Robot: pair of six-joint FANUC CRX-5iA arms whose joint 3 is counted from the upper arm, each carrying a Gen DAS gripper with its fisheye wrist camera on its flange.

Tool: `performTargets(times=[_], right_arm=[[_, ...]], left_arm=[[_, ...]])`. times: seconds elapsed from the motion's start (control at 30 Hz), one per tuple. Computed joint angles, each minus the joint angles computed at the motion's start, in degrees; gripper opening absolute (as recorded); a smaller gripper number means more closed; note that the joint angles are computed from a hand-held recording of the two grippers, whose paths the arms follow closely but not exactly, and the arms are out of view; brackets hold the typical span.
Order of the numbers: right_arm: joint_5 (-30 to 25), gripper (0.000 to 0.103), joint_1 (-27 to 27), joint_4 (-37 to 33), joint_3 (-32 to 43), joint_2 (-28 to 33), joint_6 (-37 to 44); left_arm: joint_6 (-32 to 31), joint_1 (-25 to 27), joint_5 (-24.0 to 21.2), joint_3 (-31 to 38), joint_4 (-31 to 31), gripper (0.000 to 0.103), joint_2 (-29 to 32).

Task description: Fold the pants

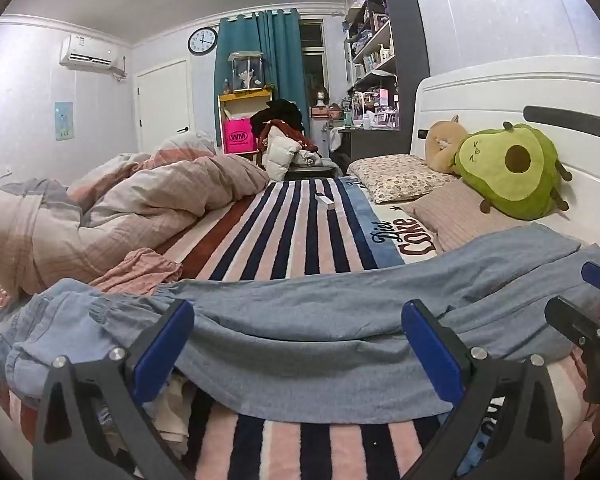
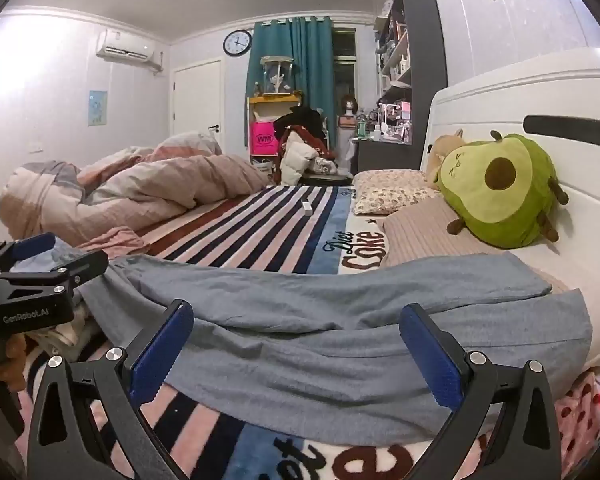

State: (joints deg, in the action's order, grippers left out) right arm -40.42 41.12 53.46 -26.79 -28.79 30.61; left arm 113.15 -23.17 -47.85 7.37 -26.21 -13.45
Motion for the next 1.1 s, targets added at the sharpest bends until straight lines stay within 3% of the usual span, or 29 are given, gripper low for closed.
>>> performTargets(times=[0.27,0.57,1.1], right_arm=[[-1.4,0.103,0.6,-0.2,-0.1,-0.1,-1.1],[-3.9,0.103,1.1,-4.5,2.5,0.8,2.6],[-2.5,0.103,0.4,-4.8,1.8,1.3,1.4]], left_arm=[[1.5,-0.9,-0.3,-0.7,-1.8,0.102,-0.7],[-0.2,0.6,-0.6,-0.3,0.9,0.103,-0.7],[0.7,0.4,-1.2,-0.8,0.2,0.102,-1.0]])
